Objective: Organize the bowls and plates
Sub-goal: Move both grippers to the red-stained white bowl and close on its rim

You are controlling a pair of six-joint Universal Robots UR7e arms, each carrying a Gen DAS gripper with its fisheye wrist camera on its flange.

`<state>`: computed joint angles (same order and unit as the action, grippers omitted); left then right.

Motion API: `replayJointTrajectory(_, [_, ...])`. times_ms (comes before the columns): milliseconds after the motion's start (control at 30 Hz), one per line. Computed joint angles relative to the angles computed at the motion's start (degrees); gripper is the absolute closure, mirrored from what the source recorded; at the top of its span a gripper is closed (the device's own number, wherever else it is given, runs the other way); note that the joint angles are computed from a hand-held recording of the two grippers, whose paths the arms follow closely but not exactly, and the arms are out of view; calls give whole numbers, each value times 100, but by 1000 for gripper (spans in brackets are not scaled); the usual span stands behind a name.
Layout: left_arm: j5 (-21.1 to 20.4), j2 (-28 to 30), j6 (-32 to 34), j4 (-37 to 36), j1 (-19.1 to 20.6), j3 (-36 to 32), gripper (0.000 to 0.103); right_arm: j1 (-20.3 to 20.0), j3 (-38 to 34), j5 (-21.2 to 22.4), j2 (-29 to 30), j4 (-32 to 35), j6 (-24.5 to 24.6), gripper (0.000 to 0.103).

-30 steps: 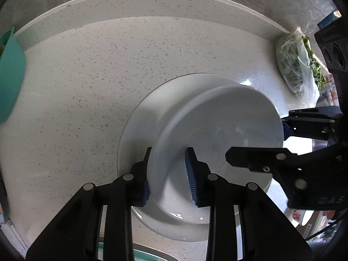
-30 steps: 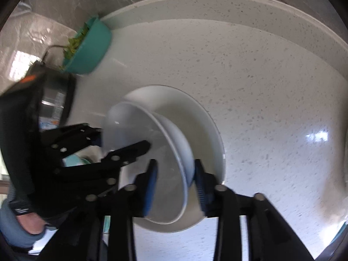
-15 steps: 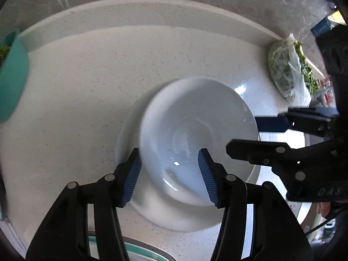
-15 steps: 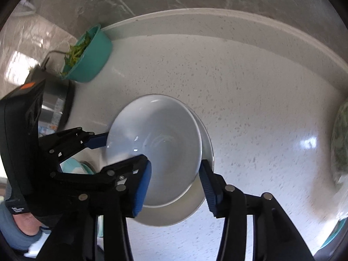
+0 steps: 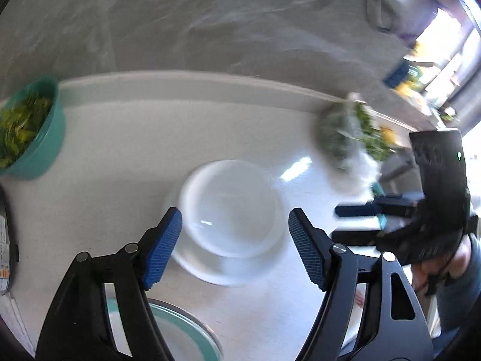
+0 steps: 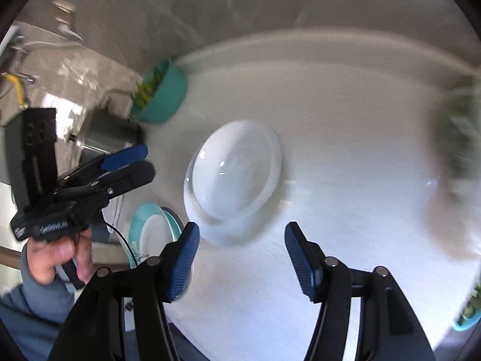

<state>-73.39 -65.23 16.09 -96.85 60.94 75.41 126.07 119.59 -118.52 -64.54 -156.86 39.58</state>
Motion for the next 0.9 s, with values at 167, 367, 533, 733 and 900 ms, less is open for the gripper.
replayJointTrajectory(167, [-242,-902,-68,-24,-634,1329,24,728,1154,-772,-1608,794,803,30])
replayJointTrajectory(367, [-232,-1887,-1028,-108,-1432,3218,24,1030,2398,-487,-3395,1560,1204,30])
replayJointTrajectory(533, [-255,-2370,-1963,-95,-1915,4239,25,667,3070,295,-3868,1456,698,30])
replayJointTrajectory(733, [-36,-2741,-2288,-159,-2085,4846,25,339,3574,858,-3748,733,276,38])
replayJointTrajectory(900, [-27,-2816,-2444,-307,-1991,5231,55,267,3660,932,-3449,565,321,53])
